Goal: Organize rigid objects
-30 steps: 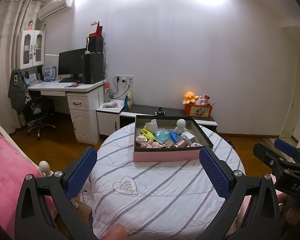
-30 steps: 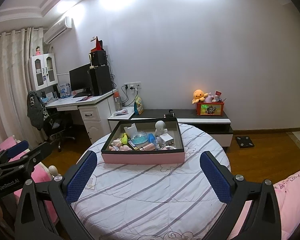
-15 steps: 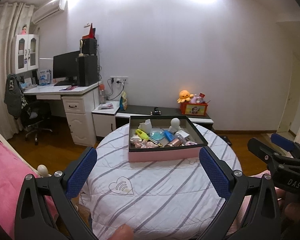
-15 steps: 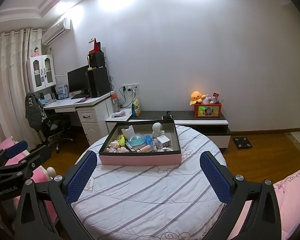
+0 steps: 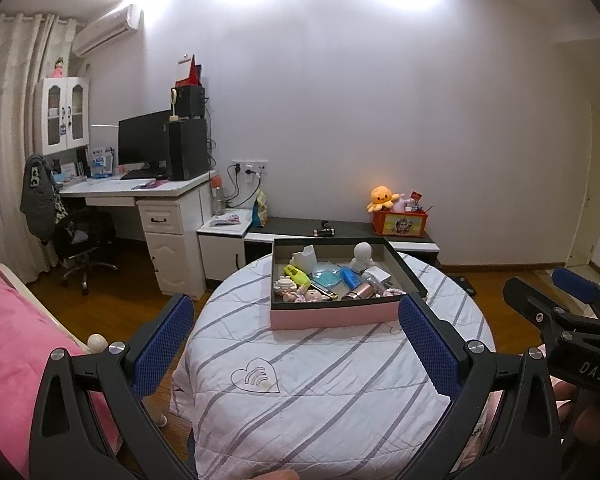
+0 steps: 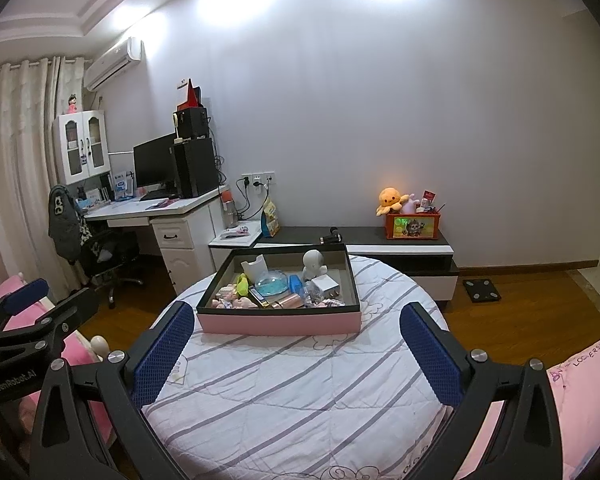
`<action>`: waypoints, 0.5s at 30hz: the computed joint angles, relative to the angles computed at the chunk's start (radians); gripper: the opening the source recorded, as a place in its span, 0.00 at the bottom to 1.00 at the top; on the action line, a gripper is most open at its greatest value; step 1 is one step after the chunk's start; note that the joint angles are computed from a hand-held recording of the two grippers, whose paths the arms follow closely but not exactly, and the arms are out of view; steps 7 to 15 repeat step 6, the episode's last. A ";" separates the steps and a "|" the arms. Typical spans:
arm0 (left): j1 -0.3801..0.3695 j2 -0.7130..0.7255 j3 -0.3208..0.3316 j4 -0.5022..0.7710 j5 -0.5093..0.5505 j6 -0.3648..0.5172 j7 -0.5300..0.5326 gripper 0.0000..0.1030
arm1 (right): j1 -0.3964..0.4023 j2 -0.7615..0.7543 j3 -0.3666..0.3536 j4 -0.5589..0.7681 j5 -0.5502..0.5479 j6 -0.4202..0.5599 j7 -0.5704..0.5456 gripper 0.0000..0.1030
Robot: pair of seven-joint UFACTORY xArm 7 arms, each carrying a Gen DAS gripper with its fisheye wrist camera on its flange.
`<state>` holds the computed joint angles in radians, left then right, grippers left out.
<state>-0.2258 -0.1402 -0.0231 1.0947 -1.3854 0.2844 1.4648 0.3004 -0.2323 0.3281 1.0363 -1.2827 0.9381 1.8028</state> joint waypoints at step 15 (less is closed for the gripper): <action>0.007 -0.013 0.009 -0.005 -0.041 0.051 0.030 1.00 | 0.003 -0.001 0.005 0.003 -0.003 0.021 0.014 1.00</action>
